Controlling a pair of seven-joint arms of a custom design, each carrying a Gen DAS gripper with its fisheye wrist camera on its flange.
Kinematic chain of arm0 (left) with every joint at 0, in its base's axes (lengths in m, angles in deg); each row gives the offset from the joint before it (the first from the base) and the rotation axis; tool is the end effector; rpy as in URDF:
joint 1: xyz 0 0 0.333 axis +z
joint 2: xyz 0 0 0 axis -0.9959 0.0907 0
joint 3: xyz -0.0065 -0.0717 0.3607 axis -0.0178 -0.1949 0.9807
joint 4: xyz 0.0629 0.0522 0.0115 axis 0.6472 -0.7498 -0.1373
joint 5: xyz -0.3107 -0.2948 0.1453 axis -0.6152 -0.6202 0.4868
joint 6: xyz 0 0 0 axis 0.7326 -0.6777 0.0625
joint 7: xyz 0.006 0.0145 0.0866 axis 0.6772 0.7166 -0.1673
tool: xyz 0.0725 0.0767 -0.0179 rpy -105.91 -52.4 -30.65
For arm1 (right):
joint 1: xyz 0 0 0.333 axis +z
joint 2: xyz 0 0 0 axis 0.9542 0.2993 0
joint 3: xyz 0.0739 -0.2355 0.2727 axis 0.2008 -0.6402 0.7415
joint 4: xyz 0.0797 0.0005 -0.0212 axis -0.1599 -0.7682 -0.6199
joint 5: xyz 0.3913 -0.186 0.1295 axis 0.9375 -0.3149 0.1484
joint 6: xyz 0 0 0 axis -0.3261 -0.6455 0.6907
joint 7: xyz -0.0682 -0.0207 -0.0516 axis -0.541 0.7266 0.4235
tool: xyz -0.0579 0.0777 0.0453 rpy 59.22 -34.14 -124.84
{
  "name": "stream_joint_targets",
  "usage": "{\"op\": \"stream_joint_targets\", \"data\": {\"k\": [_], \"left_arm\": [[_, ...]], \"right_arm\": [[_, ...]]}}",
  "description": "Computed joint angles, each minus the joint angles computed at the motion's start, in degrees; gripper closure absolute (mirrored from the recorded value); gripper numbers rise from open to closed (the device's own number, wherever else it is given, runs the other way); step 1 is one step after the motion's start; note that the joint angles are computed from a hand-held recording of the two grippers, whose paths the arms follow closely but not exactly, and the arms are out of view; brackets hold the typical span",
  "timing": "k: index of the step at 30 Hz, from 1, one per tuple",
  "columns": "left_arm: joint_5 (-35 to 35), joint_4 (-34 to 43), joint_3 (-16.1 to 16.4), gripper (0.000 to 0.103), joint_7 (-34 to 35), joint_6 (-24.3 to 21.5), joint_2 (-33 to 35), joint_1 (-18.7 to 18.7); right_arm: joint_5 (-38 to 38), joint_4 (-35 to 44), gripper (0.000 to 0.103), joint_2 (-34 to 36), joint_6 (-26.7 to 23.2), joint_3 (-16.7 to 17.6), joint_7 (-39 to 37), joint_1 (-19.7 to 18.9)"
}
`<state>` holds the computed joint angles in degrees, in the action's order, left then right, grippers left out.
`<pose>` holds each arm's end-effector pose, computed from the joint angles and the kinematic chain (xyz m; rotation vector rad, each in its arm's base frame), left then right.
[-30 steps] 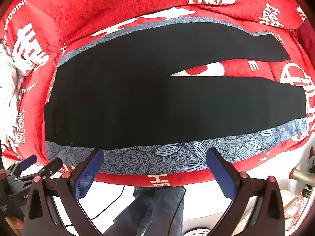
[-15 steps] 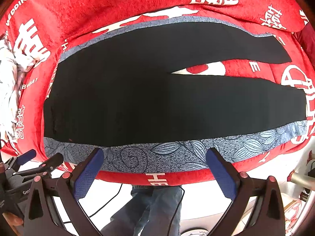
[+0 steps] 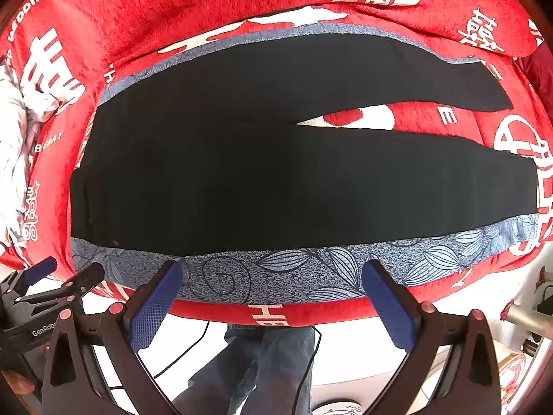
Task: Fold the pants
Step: 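Position both grippers open over the grey waistband of the black trousers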
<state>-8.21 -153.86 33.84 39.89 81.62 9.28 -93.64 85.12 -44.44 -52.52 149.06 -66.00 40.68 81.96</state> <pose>0.5799 -0.1998 0.6081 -1.9488 2.3427 0.0300 0.5542 0.1110 0.6654 -1.7569 2.4481 -0.0400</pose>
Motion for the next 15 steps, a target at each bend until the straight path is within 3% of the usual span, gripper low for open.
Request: {"op": "stream_joint_targets", "data": {"k": [15], "left_arm": [[0.26,-1.28,-0.19,0.0,-0.32,-0.02,-0.6,-0.26]], "right_arm": [[0.46,-0.71,0.0,-0.14,0.22,-0.17,-0.6,-0.02]]}}
